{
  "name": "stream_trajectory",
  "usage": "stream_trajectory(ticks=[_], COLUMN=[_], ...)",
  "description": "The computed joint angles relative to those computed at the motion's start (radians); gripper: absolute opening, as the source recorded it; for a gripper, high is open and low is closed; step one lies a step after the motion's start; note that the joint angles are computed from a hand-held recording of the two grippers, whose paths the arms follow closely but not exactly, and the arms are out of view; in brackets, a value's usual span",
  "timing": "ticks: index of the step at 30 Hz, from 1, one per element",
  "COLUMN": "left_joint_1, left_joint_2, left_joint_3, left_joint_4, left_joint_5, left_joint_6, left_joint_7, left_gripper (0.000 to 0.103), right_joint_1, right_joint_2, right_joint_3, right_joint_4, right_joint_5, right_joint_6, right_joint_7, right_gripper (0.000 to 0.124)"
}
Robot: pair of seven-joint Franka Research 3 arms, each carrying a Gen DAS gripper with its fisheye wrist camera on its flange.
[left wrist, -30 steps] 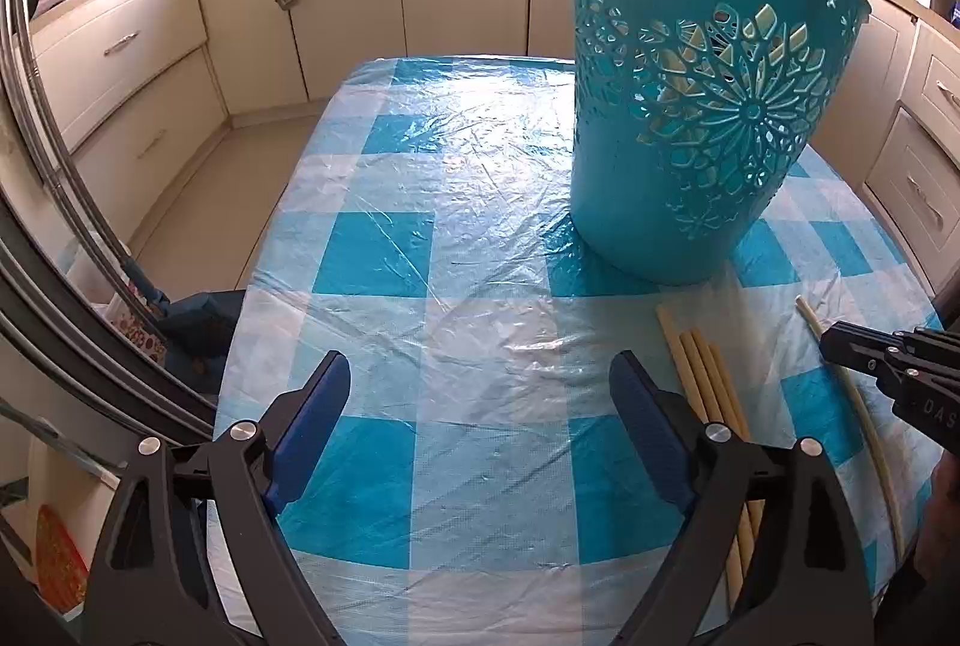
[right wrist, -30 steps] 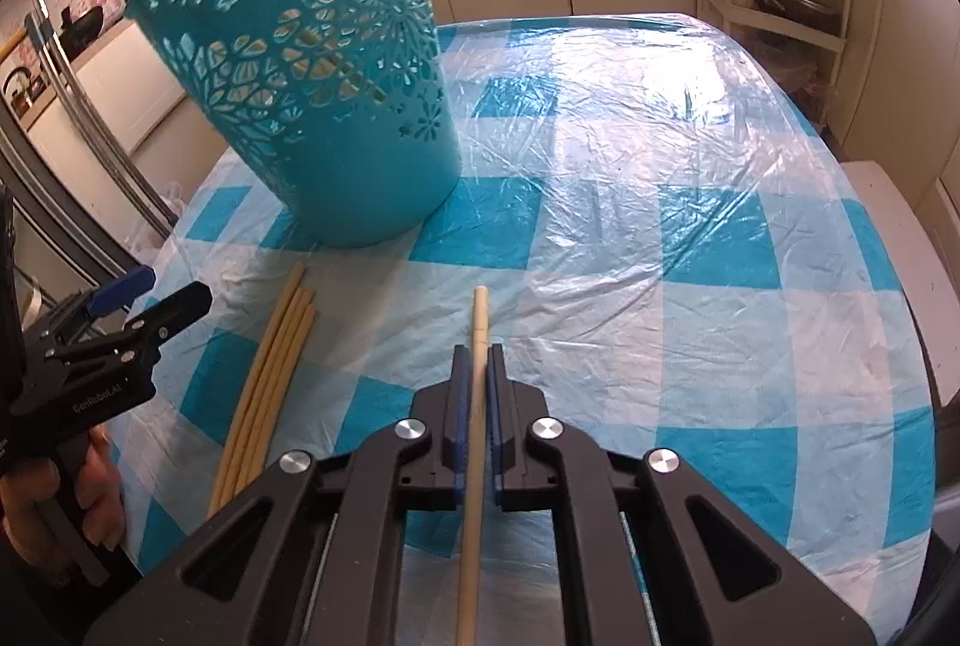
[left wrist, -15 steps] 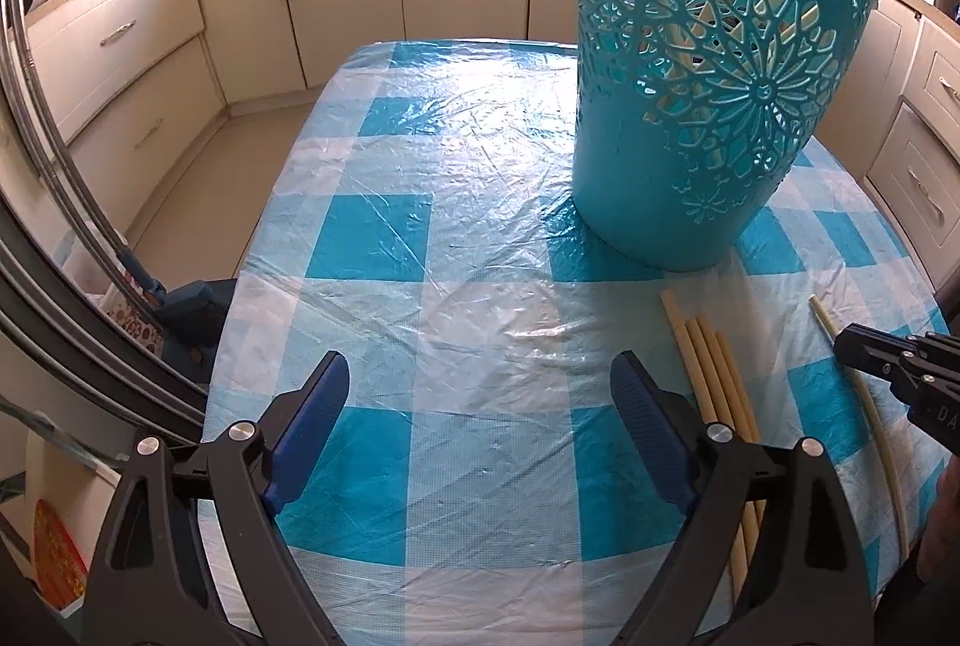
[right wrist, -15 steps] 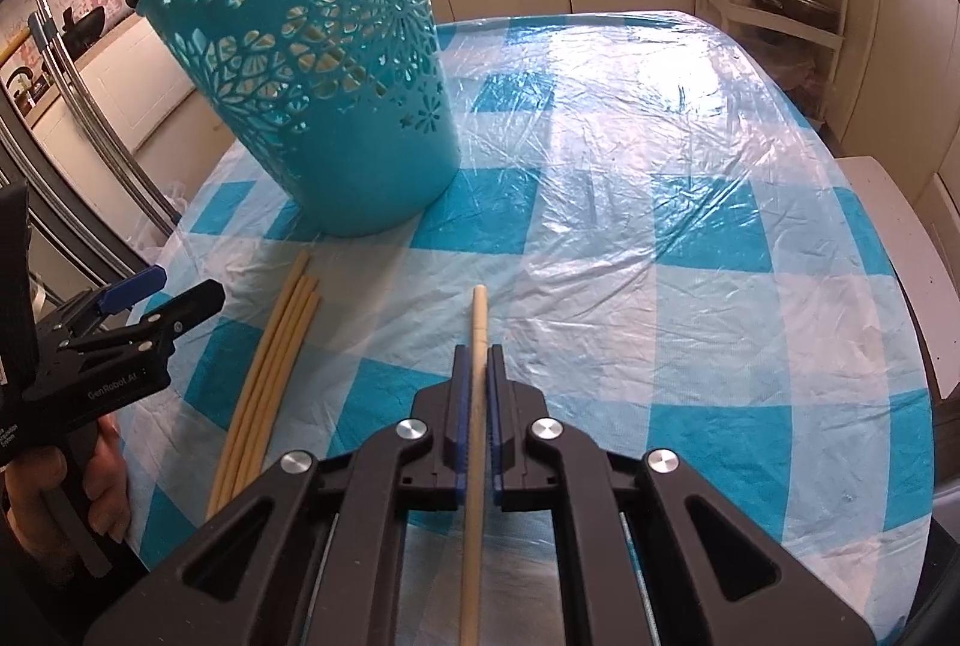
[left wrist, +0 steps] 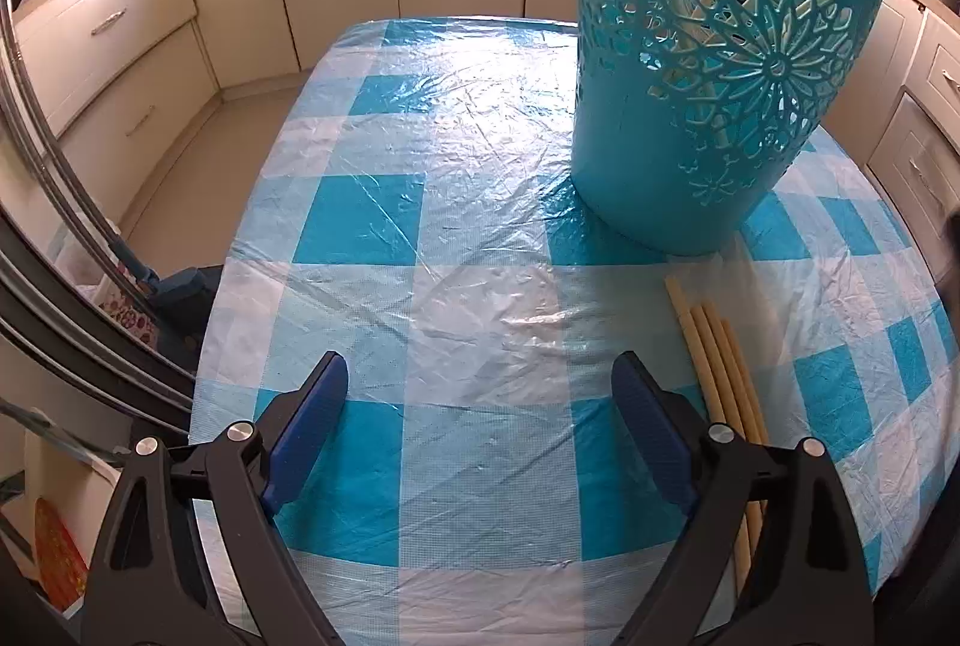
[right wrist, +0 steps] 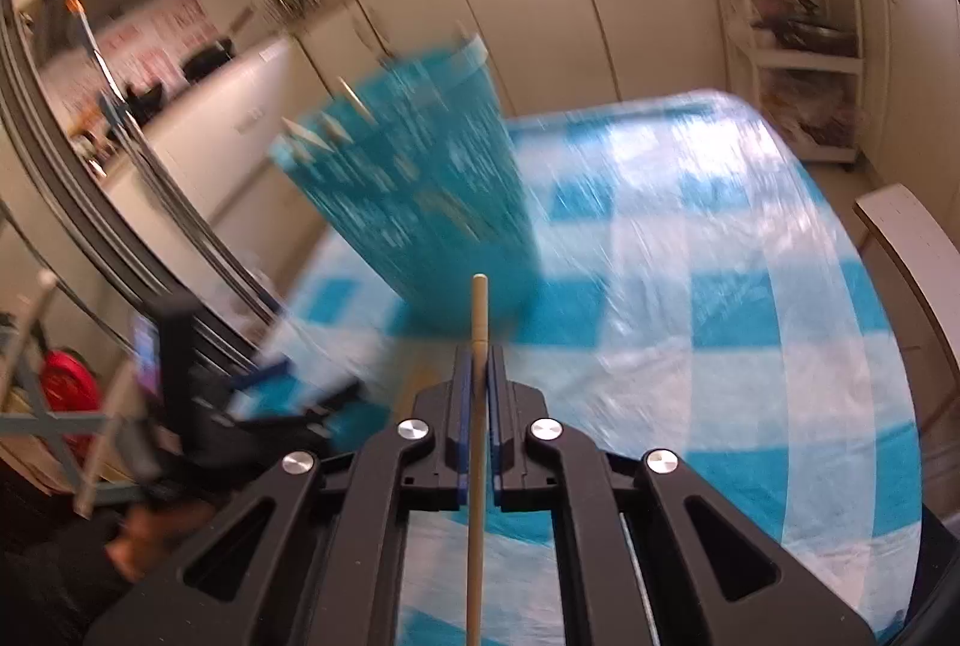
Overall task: Organize utensils
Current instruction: 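Carry the stick in the right gripper over the basket and release it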
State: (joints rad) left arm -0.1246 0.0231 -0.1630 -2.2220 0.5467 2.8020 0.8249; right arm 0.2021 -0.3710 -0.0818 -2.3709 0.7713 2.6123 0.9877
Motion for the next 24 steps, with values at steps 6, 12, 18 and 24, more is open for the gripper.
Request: stream_trajectory(ticks=[6,12,18,24], left_joint_1=[0.002,0.003,0.004,0.005], left_joint_2=[0.000,0.003,0.004,0.003], left_joint_3=[0.001,0.002,0.003,0.003], left_joint_4=[-0.003,-0.002,-0.004,-0.006], left_joint_5=[-0.011,-0.014,-0.021,-0.034], left_joint_6=[0.004,0.008,0.017,0.025], left_joint_7=[0.004,0.008,0.009,0.021], left_gripper=[0.086,0.086,0.087,0.087], right_joint_1=[0.069,0.094,0.100,0.091], right_joint_2=[-0.006,0.085,0.231,0.350], right_joint_3=[-0.049,-0.016,0.036,0.107], right_joint_4=[0.137,0.276,0.445,0.479], right_joint_5=[0.200,0.327,0.472,0.429], right_joint_6=[-0.022,0.089,0.302,0.526], right_joint_7=[-0.128,-0.218,-0.297,-0.312], right_gripper=[0.006,0.006,0.006,0.006])
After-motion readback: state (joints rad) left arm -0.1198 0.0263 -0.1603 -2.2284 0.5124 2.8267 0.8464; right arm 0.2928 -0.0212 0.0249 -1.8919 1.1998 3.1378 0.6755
